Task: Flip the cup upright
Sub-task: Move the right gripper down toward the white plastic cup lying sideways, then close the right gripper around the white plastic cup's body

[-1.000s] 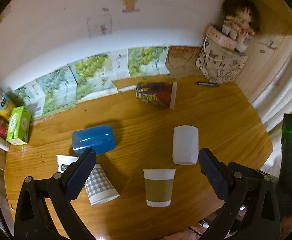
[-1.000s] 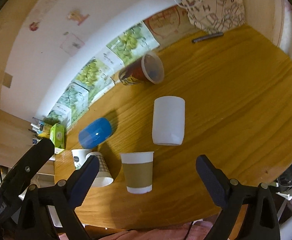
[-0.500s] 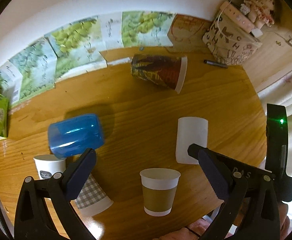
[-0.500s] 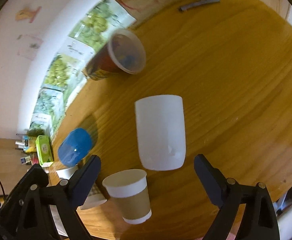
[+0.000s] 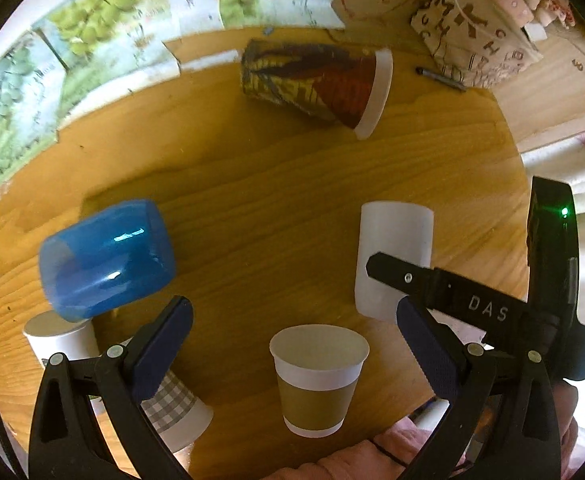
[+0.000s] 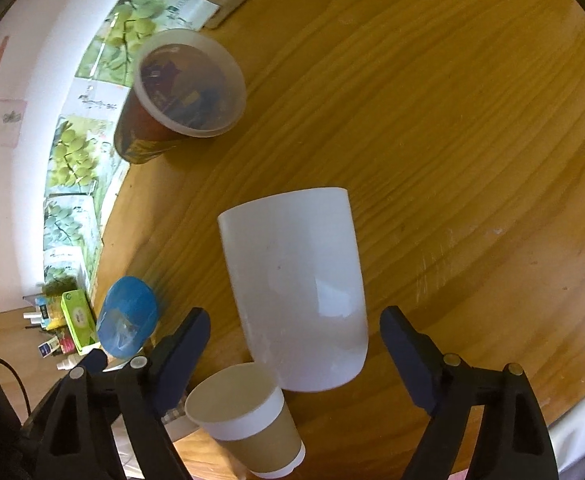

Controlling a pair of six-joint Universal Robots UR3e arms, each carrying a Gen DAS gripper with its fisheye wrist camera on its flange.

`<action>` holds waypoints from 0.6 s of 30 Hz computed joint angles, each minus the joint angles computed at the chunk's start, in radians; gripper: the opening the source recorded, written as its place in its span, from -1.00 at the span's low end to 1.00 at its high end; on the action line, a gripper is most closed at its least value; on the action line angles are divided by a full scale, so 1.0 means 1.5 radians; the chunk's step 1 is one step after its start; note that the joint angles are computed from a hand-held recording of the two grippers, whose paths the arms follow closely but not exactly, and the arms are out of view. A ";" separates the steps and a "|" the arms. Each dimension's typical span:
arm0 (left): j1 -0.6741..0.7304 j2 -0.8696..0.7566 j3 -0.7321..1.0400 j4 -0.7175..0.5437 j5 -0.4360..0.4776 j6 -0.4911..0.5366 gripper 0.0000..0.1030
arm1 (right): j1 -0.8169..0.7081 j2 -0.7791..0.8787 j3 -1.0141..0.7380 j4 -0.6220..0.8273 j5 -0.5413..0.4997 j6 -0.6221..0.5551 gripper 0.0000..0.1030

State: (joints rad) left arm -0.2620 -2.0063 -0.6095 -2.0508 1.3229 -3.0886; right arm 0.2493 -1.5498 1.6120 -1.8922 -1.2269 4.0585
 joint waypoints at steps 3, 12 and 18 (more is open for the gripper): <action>0.001 -0.014 0.014 -0.026 -0.016 0.008 0.98 | -0.006 0.003 0.005 0.000 0.005 0.007 0.61; -0.008 -0.032 0.041 -0.050 -0.015 0.012 0.98 | -0.005 0.031 -0.020 0.021 0.003 0.007 0.38; -0.012 -0.034 0.049 -0.052 -0.010 0.009 0.98 | 0.008 0.057 -0.055 0.038 -0.013 -0.004 0.36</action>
State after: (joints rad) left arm -0.2794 -2.0574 -0.5363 -2.1283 1.3084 -3.0754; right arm 0.2612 -1.4642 1.5295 -1.8348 -1.2469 4.0520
